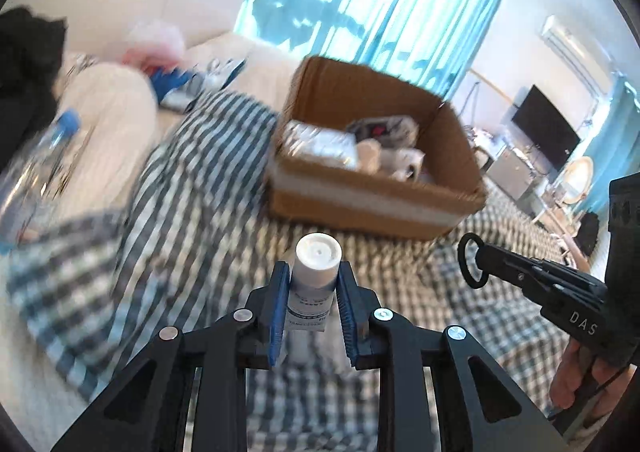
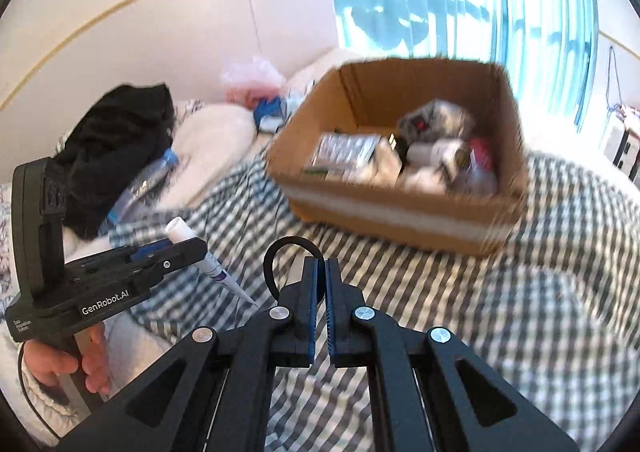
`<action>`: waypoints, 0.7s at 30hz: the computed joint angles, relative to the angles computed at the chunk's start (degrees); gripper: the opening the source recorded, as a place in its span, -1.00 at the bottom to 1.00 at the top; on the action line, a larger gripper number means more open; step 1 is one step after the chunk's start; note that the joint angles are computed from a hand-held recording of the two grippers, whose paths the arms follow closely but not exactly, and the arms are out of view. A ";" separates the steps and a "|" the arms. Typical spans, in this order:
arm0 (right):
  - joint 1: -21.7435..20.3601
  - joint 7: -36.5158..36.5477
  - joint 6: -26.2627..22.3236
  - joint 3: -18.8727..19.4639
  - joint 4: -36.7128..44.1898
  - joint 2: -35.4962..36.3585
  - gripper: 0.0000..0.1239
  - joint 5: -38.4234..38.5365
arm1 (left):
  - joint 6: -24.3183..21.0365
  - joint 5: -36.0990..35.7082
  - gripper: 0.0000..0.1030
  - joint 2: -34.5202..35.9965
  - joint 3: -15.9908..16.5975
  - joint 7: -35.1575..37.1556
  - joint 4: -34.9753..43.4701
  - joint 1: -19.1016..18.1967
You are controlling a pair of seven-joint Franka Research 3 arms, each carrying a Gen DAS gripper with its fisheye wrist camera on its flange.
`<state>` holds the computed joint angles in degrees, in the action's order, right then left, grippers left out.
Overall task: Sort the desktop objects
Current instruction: 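Carry the spray bottle and hair tie over the box and open both grippers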
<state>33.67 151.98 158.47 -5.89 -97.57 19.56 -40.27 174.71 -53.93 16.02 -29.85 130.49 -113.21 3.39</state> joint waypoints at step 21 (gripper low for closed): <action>-6.87 -9.95 -1.30 -5.21 14.92 11.07 -0.59 13.41 | -14.04 38.72 -0.44 34.03 17.65 -32.99 57.13 -21.34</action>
<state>26.81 142.04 157.17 -11.10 -82.64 30.63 -26.85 160.67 -15.21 50.04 -12.20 97.49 -56.08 -17.95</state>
